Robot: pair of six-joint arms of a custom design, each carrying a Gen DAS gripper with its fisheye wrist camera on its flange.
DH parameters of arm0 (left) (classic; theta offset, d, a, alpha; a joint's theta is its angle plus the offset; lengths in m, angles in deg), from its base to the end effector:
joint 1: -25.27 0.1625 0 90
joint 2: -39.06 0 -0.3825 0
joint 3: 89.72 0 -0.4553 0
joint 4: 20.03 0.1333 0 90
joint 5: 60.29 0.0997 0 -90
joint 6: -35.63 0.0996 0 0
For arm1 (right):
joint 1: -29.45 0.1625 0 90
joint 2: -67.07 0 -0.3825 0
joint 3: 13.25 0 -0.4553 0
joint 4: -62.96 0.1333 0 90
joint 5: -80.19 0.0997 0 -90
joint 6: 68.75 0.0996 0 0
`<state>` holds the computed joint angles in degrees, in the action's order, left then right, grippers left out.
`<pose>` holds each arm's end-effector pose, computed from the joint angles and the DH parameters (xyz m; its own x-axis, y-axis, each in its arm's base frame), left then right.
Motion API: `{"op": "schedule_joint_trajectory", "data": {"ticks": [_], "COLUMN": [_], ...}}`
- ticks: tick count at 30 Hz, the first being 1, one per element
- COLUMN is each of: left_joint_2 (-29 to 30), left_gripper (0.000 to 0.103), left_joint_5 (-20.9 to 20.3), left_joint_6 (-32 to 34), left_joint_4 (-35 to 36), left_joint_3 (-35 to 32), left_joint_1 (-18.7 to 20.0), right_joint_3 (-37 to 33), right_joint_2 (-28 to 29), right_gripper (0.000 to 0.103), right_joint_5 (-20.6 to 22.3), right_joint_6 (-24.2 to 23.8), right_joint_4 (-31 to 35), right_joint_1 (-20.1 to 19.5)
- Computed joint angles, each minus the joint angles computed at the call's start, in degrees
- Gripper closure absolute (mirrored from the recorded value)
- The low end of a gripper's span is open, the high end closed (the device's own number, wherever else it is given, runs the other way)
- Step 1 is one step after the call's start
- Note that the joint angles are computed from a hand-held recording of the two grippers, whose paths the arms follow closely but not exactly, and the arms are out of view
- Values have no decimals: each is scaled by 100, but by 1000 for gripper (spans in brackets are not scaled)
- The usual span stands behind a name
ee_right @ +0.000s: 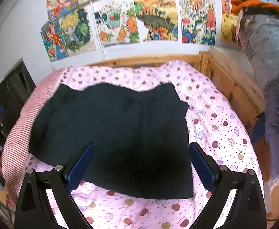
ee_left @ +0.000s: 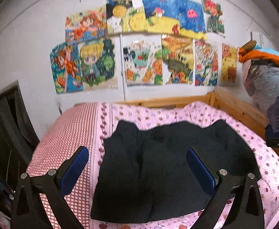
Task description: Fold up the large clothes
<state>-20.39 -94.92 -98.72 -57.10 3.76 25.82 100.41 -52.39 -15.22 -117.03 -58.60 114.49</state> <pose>-0.5184 -0.2202 0.1345 -0.6085 -0.4031 -0.6836 0.5466 0.4116 -0.7293 0.0885 -0.4135 0.5232 -0.7080 -0.4958 0.5028 -0.6909 0.6338 -0.3479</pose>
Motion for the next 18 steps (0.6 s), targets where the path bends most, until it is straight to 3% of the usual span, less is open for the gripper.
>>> {"op": "schedule_joint_trajectory", "data": {"ticks": [5, 11, 18], "left_joint_2": [225, 310, 472], "left_gripper": [0, 0, 0], "left_joint_5": [-60, -203, -378], "left_joint_6": [-391, -411, -558], "left_joint_4": [613, 643, 700], "left_joint_3": [-372, -555, -720], "left_joint_1": [-306, -642, -965], "right_joint_3": [85, 179, 387], "right_joint_2": [-587, -1107, -1829], "right_gripper": [7, 7, 7], "right_joint_5": [430, 806, 1219], "right_joint_6": [-91, -124, -513], "right_joint_4": [557, 901, 1168], "right_joint_1": [4, -8, -30]}}
